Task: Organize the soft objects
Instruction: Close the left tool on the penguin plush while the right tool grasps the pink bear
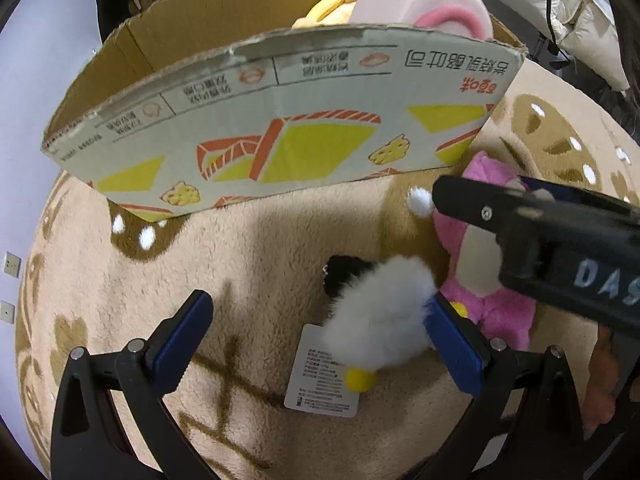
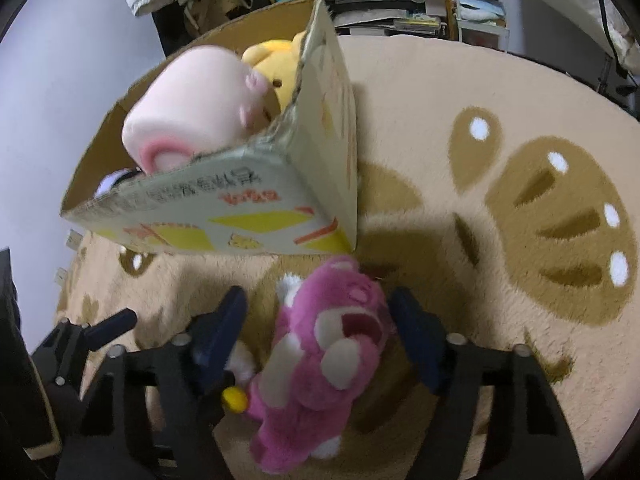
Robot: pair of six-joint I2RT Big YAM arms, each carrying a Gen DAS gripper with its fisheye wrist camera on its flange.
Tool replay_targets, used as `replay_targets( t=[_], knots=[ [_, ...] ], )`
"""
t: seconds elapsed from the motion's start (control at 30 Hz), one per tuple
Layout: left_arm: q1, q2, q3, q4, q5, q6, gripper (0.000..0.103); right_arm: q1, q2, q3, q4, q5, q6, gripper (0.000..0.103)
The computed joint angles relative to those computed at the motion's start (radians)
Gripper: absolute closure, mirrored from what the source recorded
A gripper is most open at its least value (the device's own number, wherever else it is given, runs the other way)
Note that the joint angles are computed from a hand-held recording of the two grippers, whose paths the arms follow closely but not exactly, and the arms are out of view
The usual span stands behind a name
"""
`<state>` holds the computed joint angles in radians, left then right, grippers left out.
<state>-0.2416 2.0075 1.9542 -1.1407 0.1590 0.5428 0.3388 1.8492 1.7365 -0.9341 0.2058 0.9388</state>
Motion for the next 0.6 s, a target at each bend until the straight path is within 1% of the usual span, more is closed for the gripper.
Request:
replay_targets(
  t=[0.03,0.07,0.1,0.13,0.17,0.2,0.23,0.27,0.33,0.37,0.43,0.47,0.5,0.53,0.6],
  knots=[
    [0.0,0.006,0.008,-0.011,0.0,-0.006,0.011,0.002,0.008,0.014,-0.02,0.009,-0.012,0.036],
    [0.001,0.022,0.031,-0.03,-0.001,-0.008,0.014,0.003,0.014,0.022,-0.033,0.014,-0.019,0.043],
    [0.001,0.036,0.05,-0.06,-0.001,-0.012,0.02,0.005,0.022,0.036,-0.057,0.025,-0.023,0.05],
    [0.002,0.055,0.076,-0.104,0.008,-0.021,0.024,0.008,0.04,0.064,-0.104,0.041,-0.028,0.052],
    [0.004,0.066,0.089,-0.128,0.018,-0.029,0.026,0.009,0.046,0.069,-0.11,0.039,-0.033,0.051],
    [0.006,0.069,0.092,-0.133,0.022,-0.04,0.027,0.01,0.045,0.066,-0.106,0.043,-0.032,0.052],
    [0.005,0.063,0.08,-0.116,0.023,-0.042,0.028,0.01,0.044,0.066,-0.106,0.044,-0.033,0.052],
    [0.005,0.063,0.081,-0.115,0.023,-0.039,0.03,0.01,0.043,0.066,-0.107,0.043,-0.033,0.053],
    [0.002,0.052,0.063,-0.093,0.003,-0.033,0.041,0.011,0.036,0.058,-0.1,0.048,-0.027,0.055],
    [0.0,0.048,0.058,-0.086,-0.005,-0.034,0.044,0.012,0.032,0.051,-0.093,0.051,-0.021,0.056],
    [0.003,0.039,0.044,-0.069,-0.013,-0.039,0.055,0.015,0.024,0.041,-0.084,0.062,-0.018,0.057],
    [0.007,0.038,0.043,-0.067,-0.014,-0.04,0.059,0.016,0.017,0.033,-0.076,0.066,-0.019,0.059],
    [0.01,0.039,0.048,-0.068,-0.016,-0.046,0.066,0.017,0.013,0.027,-0.071,0.071,-0.021,0.06],
    [0.015,0.04,0.054,-0.072,-0.014,-0.052,0.069,0.019,0.007,0.021,-0.062,0.075,-0.025,0.064],
    [0.026,0.046,0.076,-0.101,0.018,-0.069,0.07,0.024,-0.004,0.011,-0.044,0.084,-0.035,0.065]
  ],
)
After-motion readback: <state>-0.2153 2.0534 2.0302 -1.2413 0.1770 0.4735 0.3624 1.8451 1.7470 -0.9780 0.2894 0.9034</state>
